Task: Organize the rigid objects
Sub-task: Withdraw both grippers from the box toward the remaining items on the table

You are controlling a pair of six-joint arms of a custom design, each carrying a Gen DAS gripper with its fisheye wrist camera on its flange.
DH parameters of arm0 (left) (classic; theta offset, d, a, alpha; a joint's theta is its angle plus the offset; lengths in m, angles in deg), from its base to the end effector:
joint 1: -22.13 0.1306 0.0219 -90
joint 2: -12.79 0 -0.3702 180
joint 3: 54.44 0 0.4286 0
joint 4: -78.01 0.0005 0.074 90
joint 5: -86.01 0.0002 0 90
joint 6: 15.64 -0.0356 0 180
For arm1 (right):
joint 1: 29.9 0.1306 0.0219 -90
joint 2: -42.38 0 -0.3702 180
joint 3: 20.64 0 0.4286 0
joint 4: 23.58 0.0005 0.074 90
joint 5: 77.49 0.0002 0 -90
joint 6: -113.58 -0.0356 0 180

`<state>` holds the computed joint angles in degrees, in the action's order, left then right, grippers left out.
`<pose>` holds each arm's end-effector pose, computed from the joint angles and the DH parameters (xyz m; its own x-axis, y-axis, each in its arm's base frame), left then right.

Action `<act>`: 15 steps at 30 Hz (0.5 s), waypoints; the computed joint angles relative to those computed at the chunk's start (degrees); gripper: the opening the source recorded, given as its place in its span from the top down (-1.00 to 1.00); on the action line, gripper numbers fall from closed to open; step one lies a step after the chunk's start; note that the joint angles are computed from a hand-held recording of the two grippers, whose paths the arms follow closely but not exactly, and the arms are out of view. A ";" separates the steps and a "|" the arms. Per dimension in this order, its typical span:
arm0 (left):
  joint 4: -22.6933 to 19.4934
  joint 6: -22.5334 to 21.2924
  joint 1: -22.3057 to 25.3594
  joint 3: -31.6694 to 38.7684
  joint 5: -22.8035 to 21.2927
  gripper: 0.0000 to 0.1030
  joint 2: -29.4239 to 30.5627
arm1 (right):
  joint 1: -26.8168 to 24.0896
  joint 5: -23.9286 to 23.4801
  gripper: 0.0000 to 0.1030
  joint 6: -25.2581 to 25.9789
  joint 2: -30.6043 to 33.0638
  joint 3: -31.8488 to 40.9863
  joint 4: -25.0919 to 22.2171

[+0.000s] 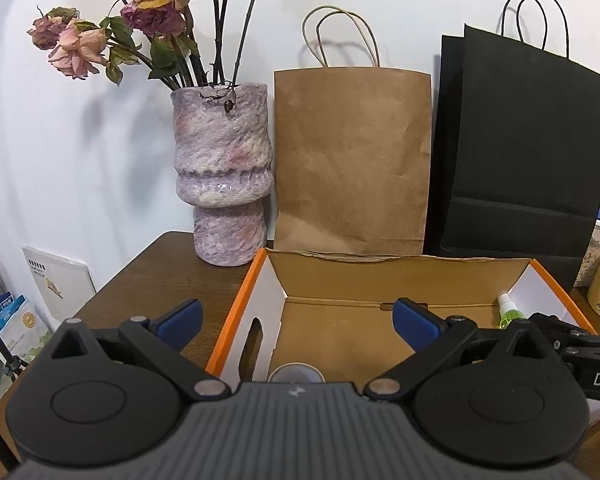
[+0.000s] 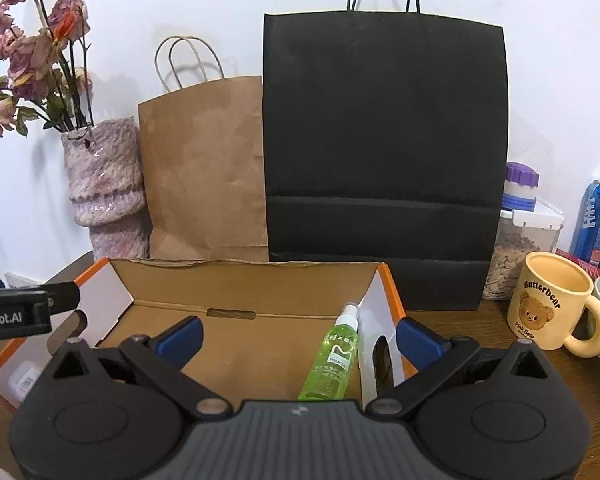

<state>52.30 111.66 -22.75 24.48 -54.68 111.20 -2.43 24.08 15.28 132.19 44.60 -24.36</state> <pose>0.4074 -0.3675 0.2852 -0.4367 -0.1069 -0.8932 -0.2564 0.9665 0.0097 0.4549 0.2279 0.2758 -0.4179 -0.0579 -0.9066 -0.2332 0.9714 0.0455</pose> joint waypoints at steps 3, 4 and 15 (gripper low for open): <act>-0.30 0.19 -0.58 -0.49 -0.73 -1.00 -0.91 | -0.07 -0.76 -1.00 -0.20 -1.38 -0.80 -0.37; -0.13 -0.02 -0.85 -0.80 -1.05 -1.00 -1.32 | 0.00 -0.73 -1.00 -0.14 -2.04 -1.23 -0.31; 0.90 -0.02 -2.99 -5.14 -2.97 -1.00 -6.27 | 0.64 0.74 -1.00 2.13 -8.60 -6.27 0.45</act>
<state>53.20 111.64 -25.74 19.34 -57.65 104.93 -1.79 24.82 17.41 123.58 38.32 -23.91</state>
